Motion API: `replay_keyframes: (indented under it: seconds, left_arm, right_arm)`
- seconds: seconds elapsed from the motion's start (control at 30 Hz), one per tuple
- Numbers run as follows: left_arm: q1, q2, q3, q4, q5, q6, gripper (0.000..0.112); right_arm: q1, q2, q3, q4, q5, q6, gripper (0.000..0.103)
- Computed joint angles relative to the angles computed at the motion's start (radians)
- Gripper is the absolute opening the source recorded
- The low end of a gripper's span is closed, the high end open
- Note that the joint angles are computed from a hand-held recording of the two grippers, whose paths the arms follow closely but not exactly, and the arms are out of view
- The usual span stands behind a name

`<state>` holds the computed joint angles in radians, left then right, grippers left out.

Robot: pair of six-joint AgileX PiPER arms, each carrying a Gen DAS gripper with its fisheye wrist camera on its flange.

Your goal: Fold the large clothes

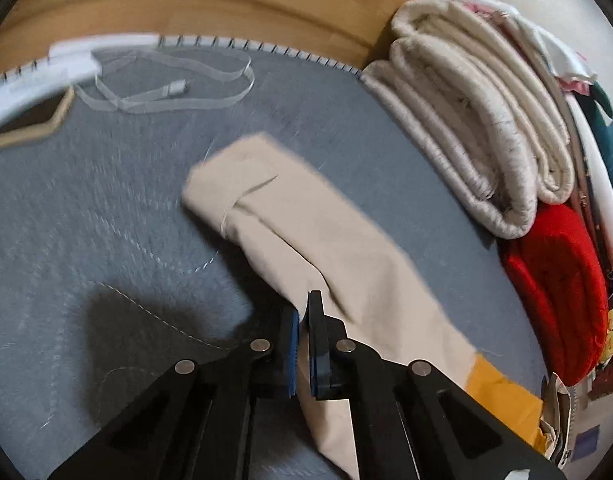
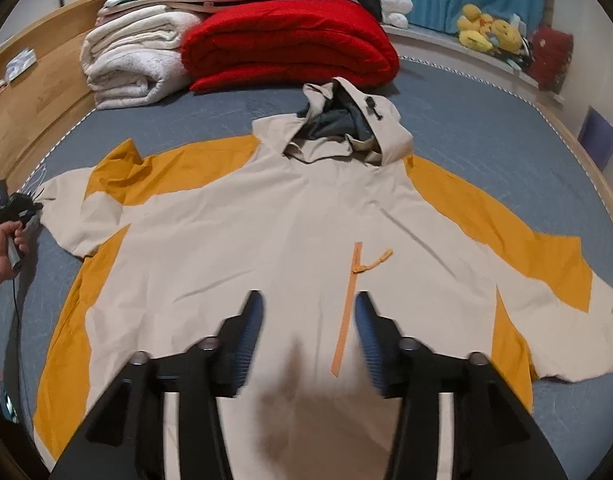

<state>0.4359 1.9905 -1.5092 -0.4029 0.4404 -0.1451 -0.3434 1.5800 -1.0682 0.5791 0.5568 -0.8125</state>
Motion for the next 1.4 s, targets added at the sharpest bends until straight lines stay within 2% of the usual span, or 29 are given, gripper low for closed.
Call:
replay_keyframes:
  seconds: [0.1,0.2,0.3,0.37,0.43,0.5,0.6,0.67,0.73,0.77,0.8,0.83,0.87,0.93,1.03,1.1,1.13,1.17,1.2,1.23,1.27,1.3,1.4]
  left_arm:
    - [-0.061,-0.13,0.03,0.167,0.019,-0.125,0.001]
    - [-0.132,-0.269,0.054,0.29,0.091,-0.227,0.001]
    - [-0.245,-0.408,0.059,0.39,0.197,-0.354,0.0]
    - [-0.383,-0.503,0.063,0.483,0.253,-0.46,0.0]
    - [-0.575,-0.549,0.047,0.622,0.308,-0.579,0.0]
    - [-0.753,-0.555,0.037,0.744,0.332,-0.674,0.0]
    - [-0.992,-0.471,-0.008,0.829,0.318,-0.69,0.0]
    - [-1.08,-0.365,-0.078,0.723,0.312,-0.608,0.001]
    - [-1.125,-0.222,-0.184,0.523,0.318,-0.432,0.003]
    - [-1.135,-0.159,-0.246,0.452,0.365,-0.35,0.007]
    - [-1.15,-0.074,-0.332,0.388,0.447,-0.279,0.009]
    - [-1.148,-0.029,-0.378,0.336,0.499,-0.245,0.012]
    - [-1.139,-0.004,-0.399,0.282,0.533,-0.22,0.014]
    - [-1.112,0.008,-0.41,0.224,0.562,-0.211,0.027]
    - [-1.051,-0.006,-0.434,0.185,0.581,-0.214,0.032]
    - [-1.009,-0.054,-0.392,0.185,0.556,-0.224,0.032]
    - [-0.992,-0.087,-0.341,0.195,0.531,-0.236,0.032]
    - [-0.976,-0.1,-0.33,0.217,0.527,-0.261,0.032]
    - [-0.964,-0.113,-0.318,0.266,0.522,-0.304,0.032]
    - [-0.959,-0.109,-0.33,0.316,0.529,-0.344,0.032]
    - [-0.949,-0.109,-0.335,0.351,0.539,-0.368,0.032]
    - [-0.937,-0.111,-0.336,0.381,0.551,-0.395,0.032]
    - [-0.875,-0.15,-0.284,0.334,0.526,-0.405,0.032]
  right_arm:
    - [-0.016,0.022,-0.024,0.014,0.027,-0.023,0.054]
    - [-0.033,0.004,-0.04,0.048,0.051,-0.04,0.054]
    - [-0.053,-0.023,-0.065,0.077,0.098,-0.044,0.054]
    - [-0.067,-0.045,-0.073,0.099,0.124,-0.058,0.054]
    - [-0.09,-0.074,-0.079,0.127,0.154,-0.08,0.054]
    - [-0.119,-0.094,-0.087,0.146,0.184,-0.087,0.054]
    - [-0.175,-0.111,-0.103,0.185,0.231,-0.097,0.052]
    - [-0.216,-0.113,-0.114,0.21,0.257,-0.116,0.052]
    - [-0.247,-0.116,-0.114,0.224,0.262,-0.137,0.053]
    - [-0.257,-0.11,-0.12,0.211,0.261,-0.128,0.058]
    - [-0.268,-0.094,-0.136,0.199,0.275,-0.116,0.063]
    - [-0.275,-0.074,-0.153,0.191,0.293,-0.106,0.074]
    - [-0.284,-0.059,-0.162,0.191,0.308,-0.11,0.078]
    - [-0.279,-0.028,-0.185,0.156,0.308,-0.082,0.078]
    - [-0.259,0.004,-0.209,0.126,0.294,-0.022,0.078]
    - [-0.228,0.017,-0.214,0.1,0.281,0.014,0.074]
    - [-0.208,0.022,-0.213,0.09,0.277,0.023,0.065]
    - [-0.188,0.022,-0.203,0.086,0.268,0.025,0.05]
    - [-0.163,0.025,-0.193,0.085,0.265,0.017,0.04]
    - [-0.139,0.026,-0.182,0.09,0.266,0.002,0.02]
    - [-0.116,0.027,-0.165,0.1,0.267,-0.025,0.015]
    - [-0.092,0.023,-0.147,0.108,0.263,-0.043,0.015]
    - [-0.018,0.02,-0.082,0.122,0.225,-0.108,0.016]
